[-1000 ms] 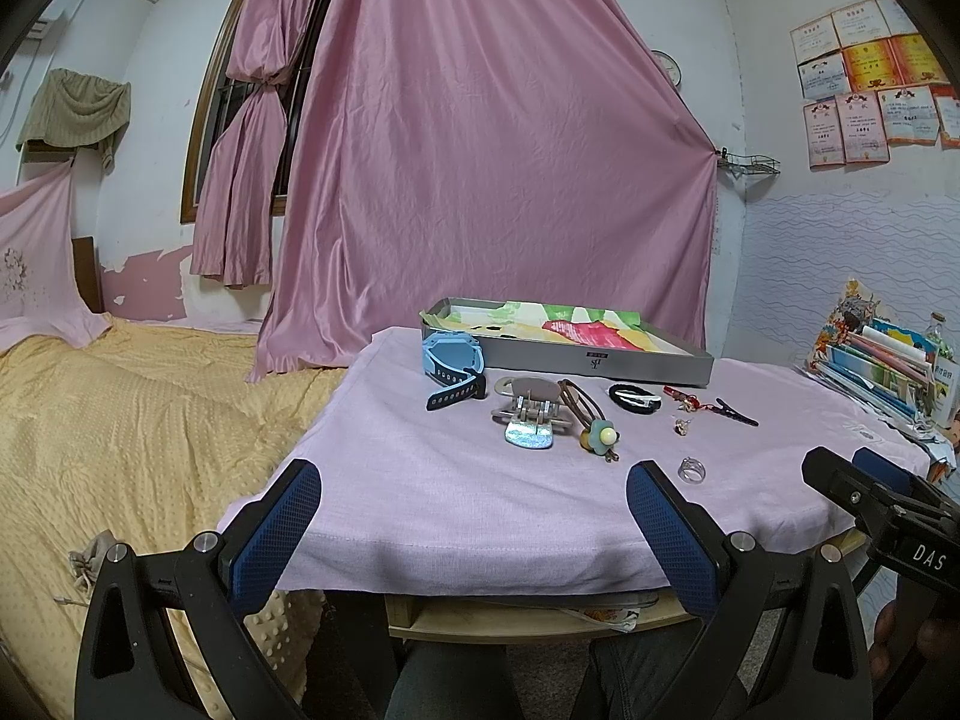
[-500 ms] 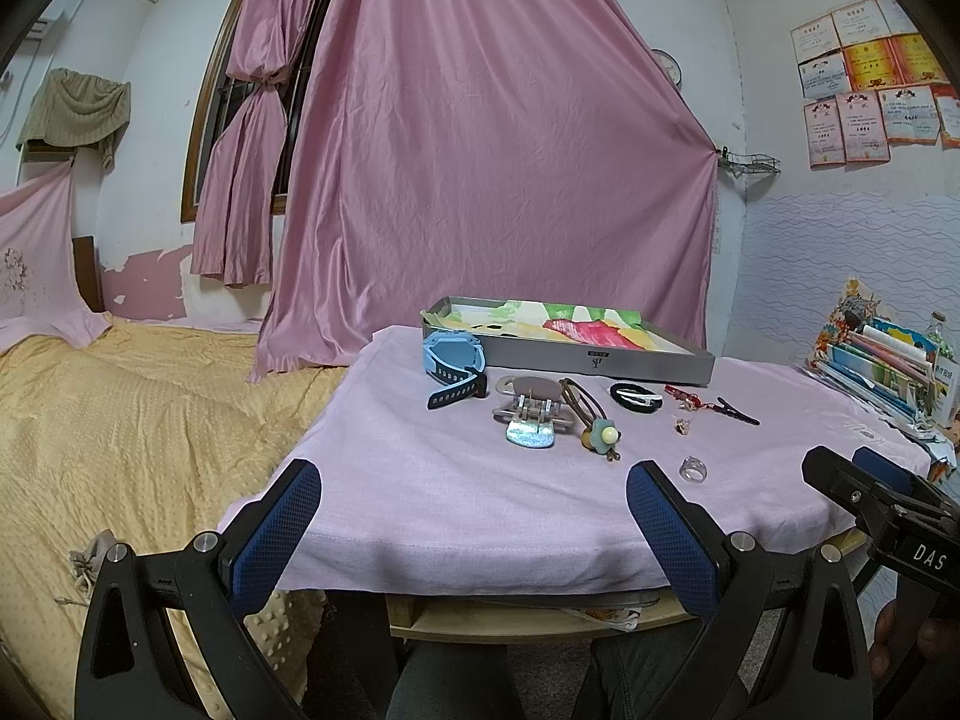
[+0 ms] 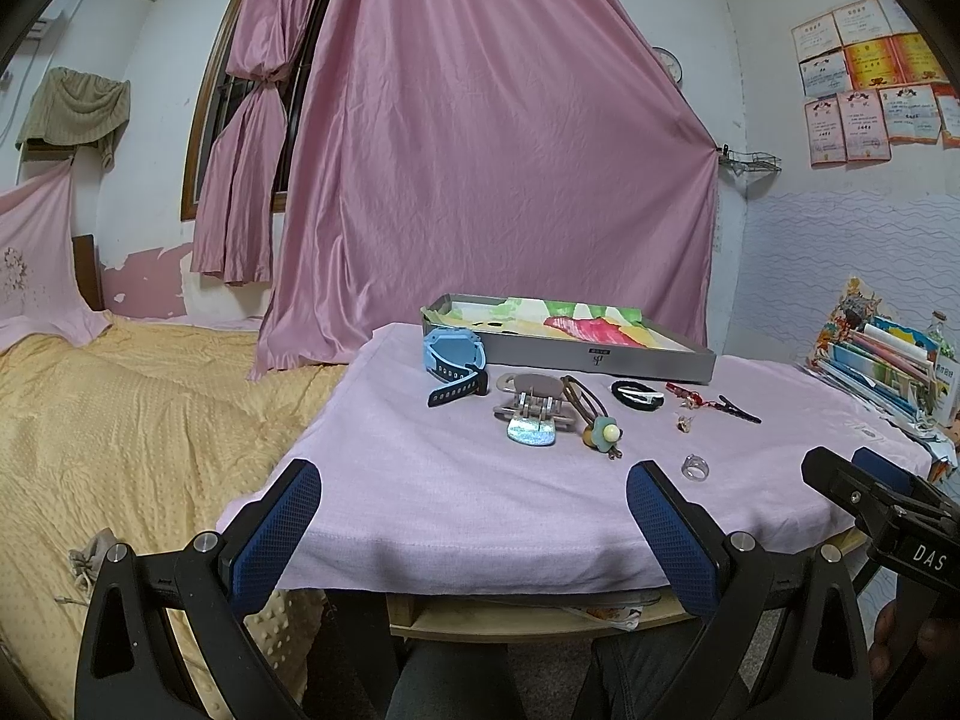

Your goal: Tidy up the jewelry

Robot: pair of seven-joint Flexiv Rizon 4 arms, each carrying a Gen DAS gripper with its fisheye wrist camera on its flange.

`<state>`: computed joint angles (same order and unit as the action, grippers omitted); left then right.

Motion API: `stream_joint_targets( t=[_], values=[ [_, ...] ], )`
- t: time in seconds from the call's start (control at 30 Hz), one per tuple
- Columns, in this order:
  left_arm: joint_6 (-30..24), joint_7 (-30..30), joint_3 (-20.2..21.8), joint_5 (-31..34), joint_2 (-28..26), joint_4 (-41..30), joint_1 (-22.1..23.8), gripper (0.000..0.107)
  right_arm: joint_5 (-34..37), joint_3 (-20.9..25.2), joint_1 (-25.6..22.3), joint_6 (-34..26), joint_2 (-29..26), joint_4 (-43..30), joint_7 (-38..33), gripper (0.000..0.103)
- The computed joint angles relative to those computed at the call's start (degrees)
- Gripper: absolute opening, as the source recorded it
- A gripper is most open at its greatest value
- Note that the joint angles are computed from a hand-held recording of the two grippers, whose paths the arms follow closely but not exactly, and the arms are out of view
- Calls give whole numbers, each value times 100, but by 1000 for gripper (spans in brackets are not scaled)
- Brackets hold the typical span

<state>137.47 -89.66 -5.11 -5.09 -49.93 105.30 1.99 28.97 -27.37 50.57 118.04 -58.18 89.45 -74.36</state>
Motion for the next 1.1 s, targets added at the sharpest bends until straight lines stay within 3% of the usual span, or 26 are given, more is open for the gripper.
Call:
stream_joint_targets(
  t=[0.4, 0.7, 0.9, 1.03, 1.1],
  values=[
    [-2, 0, -6, 42, -103, -30, 18, 102, -83, -6, -54, -114, -71, -106, 112, 102],
    [-462, -82, -184, 292, -113, -309, 289, 102, -136, -358, 81, -115, -215, -164, 356, 102],
    [-1172, -336, -689, 991, -78, -651, 886, 102, -315, -267, -142, -262, -226, -461, 292, 102],
    [-1834, -470, -1310, 1507, -190, -1015, 1415, 102, -696, -100, -352, -445, -254, -672, 366, 101],
    [-2115, -442, -1600, 1644, -269, -1166, 1620, 102, -1063, 200, -587, -487, -209, -750, 387, 93]
  ],
)
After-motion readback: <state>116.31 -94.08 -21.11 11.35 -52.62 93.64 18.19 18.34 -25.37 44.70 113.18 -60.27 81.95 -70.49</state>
